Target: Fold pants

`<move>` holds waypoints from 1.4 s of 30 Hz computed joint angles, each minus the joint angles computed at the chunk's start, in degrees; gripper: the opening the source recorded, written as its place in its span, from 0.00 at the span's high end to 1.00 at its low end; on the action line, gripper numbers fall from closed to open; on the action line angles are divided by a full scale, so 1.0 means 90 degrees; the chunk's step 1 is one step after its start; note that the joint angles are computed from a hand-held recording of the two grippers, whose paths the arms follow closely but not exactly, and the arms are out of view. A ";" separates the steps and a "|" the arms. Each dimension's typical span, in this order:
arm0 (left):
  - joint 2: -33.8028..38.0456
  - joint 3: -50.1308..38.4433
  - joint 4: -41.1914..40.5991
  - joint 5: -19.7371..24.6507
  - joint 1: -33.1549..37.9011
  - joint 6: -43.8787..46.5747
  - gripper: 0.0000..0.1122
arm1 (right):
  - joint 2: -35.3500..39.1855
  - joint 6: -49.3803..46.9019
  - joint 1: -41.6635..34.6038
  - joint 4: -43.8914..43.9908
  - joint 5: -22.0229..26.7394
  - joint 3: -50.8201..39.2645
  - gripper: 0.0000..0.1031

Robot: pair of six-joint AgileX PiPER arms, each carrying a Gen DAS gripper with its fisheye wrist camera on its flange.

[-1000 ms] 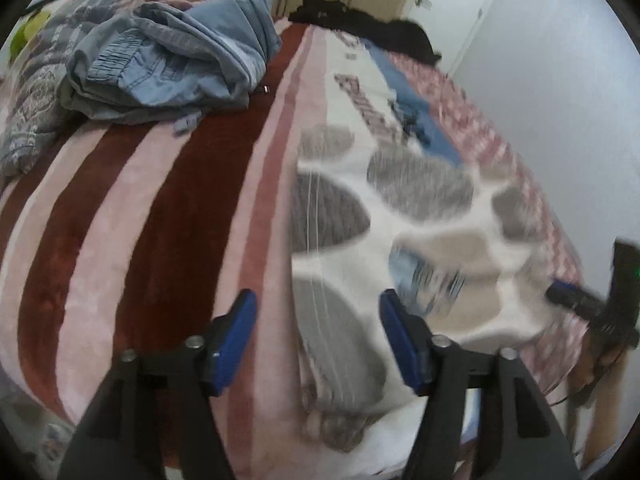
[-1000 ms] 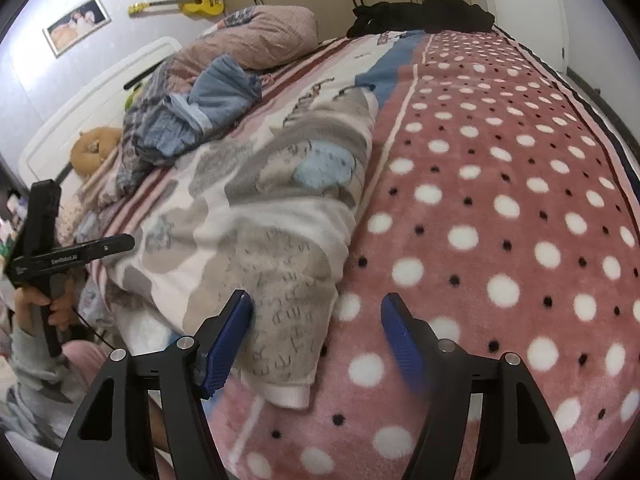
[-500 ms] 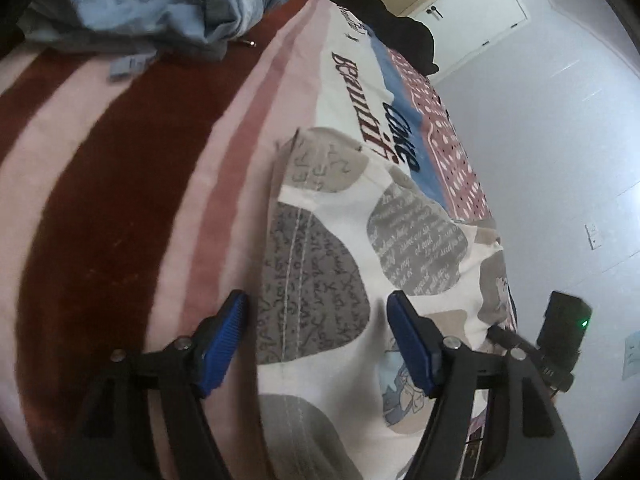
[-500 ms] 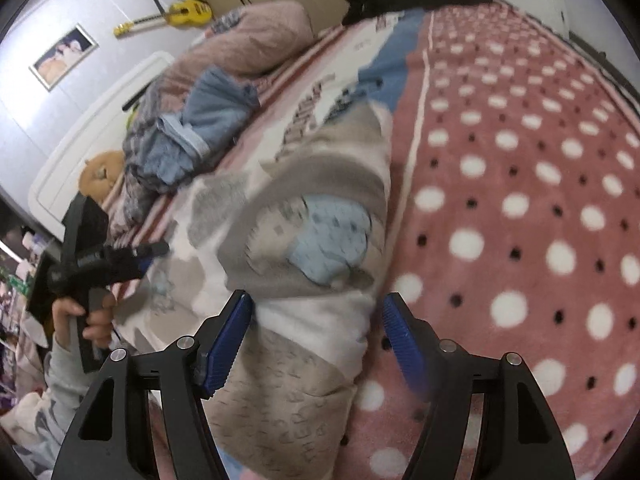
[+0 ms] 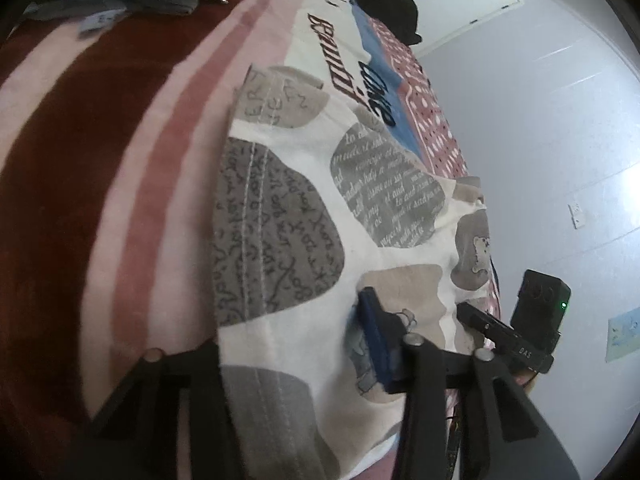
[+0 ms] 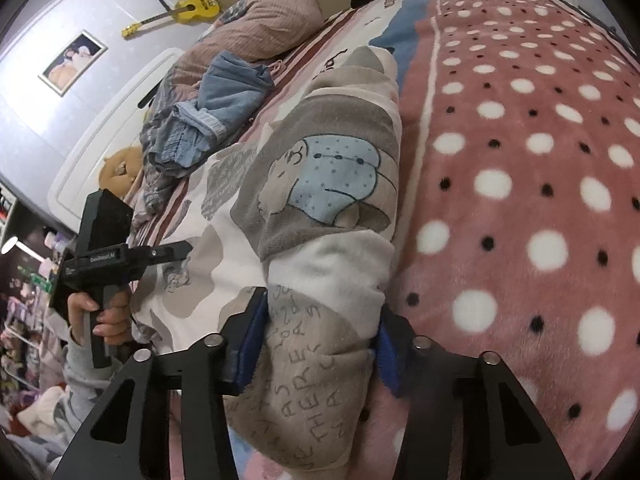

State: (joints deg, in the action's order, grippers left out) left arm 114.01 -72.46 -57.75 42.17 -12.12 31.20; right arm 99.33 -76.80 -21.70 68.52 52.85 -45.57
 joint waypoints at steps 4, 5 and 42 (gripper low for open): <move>-0.0335 0.0091 0.0412 -0.0460 -0.0183 -0.0181 0.86 | -0.0391 0.0228 0.0301 0.0039 -0.0396 0.0168 0.68; -0.0375 0.0076 0.0398 -0.0474 -0.0159 -0.0145 0.88 | -0.0570 0.0340 0.0431 0.0022 -0.0528 0.0208 0.70; 0.0558 -0.2062 0.2659 0.0948 0.4369 -0.0156 0.78 | 0.2485 0.4713 0.6278 -0.0884 -0.2435 -0.4653 0.73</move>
